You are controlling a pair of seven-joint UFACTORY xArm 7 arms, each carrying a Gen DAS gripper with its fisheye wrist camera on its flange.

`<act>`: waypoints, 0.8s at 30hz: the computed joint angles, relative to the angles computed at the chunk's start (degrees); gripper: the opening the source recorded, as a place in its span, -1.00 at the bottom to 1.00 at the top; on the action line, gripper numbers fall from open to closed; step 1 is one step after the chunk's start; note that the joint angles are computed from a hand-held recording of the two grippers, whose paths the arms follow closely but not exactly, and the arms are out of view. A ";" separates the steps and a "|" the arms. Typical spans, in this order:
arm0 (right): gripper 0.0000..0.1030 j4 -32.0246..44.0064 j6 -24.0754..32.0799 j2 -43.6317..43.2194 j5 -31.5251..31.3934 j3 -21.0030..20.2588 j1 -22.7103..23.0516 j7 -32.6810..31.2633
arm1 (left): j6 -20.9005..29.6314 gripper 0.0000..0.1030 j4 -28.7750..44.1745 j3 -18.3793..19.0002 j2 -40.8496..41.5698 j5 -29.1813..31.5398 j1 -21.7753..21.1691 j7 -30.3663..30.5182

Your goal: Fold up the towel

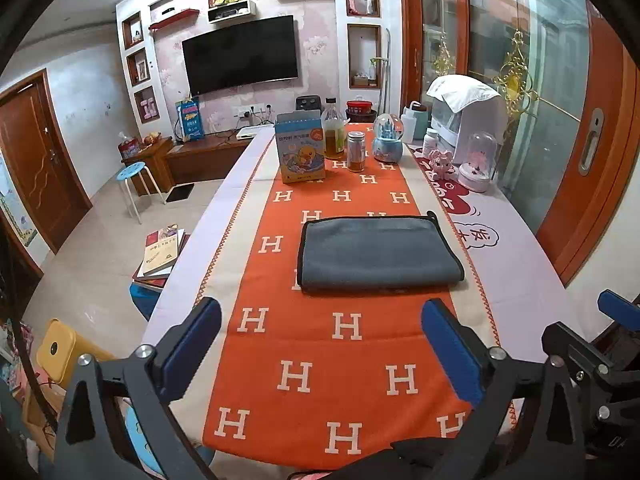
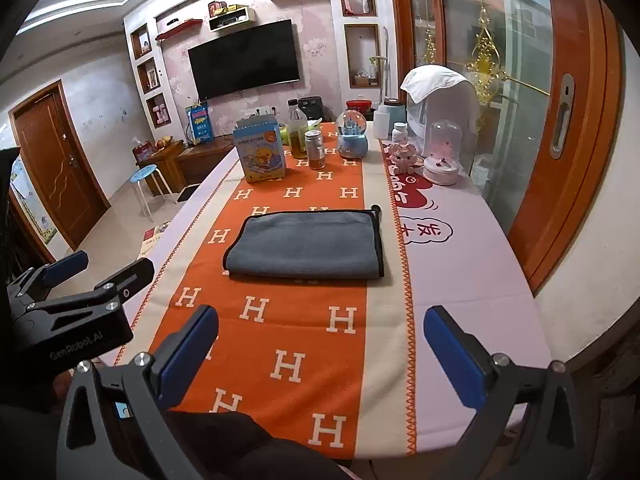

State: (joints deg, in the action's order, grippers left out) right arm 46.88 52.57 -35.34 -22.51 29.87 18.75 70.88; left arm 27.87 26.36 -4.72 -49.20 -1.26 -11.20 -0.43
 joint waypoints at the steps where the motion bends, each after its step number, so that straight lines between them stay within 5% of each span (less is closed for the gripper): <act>1: 0.99 0.02 -0.23 0.17 -0.01 0.03 -0.04 0.16 | -0.21 0.97 -0.16 -0.01 -0.15 0.03 0.03 -0.03; 24: 1.00 1.24 0.21 3.71 0.78 -0.96 1.81 2.11 | 0.64 0.98 -0.38 -0.18 0.13 1.09 0.95 -0.80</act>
